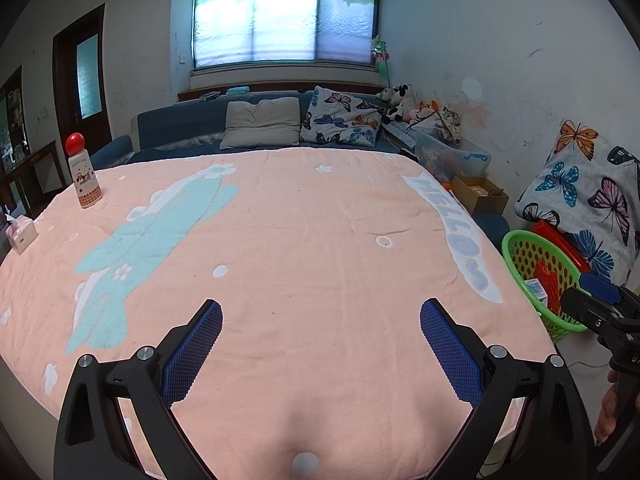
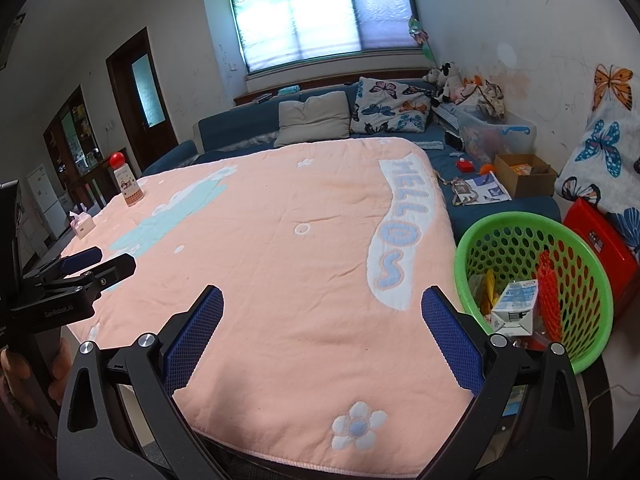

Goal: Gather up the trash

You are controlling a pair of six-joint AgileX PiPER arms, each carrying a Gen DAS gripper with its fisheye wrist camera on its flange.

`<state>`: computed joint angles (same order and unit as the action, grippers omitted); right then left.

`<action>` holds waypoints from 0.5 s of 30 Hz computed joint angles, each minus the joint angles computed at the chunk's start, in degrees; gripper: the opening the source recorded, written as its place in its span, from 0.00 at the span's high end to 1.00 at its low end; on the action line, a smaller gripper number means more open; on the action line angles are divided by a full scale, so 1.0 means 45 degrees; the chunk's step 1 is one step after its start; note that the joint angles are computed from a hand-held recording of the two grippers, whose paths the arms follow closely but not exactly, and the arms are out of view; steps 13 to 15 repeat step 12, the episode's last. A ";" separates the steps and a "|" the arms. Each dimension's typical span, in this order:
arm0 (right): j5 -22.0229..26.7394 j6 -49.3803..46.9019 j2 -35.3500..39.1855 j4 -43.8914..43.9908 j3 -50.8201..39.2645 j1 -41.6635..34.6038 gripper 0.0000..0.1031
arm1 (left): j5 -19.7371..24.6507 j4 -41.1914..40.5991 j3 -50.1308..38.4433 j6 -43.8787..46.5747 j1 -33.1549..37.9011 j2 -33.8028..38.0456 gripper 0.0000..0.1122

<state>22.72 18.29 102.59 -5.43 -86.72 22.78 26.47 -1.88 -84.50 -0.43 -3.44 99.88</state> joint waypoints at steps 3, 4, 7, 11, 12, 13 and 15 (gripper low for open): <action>-0.0027 -0.0003 0.0015 0.0037 0.0018 -0.0004 0.05 | 0.0014 0.0142 -0.0003 -0.0147 -0.0057 0.0009 0.14; -0.0044 0.0007 0.0014 0.0037 0.0039 -0.0001 0.05 | 0.0019 0.0113 0.0022 -0.0124 -0.0068 0.0006 0.14; -0.0064 0.0033 0.0029 0.0033 0.0053 0.0006 0.05 | 0.0030 0.0107 0.0003 -0.0139 -0.0041 0.0004 0.14; -0.0063 0.0030 0.0022 0.0020 0.0055 0.0005 0.05 | 0.0014 0.0066 0.0069 -0.0109 -0.0018 -0.0011 0.14; -0.0078 -0.0011 0.0019 0.0075 0.0066 -0.0002 0.05 | 0.0014 -0.0028 0.0091 -0.0043 0.0008 -0.0019 0.14; -0.0078 -0.0011 0.0019 0.0075 0.0066 -0.0002 0.05 | 0.0014 -0.0028 0.0091 -0.0043 0.0008 -0.0019 0.14; -0.0078 -0.0011 0.0019 0.0075 0.0066 -0.0002 0.05 | 0.0014 -0.0028 0.0091 -0.0043 0.0008 -0.0019 0.14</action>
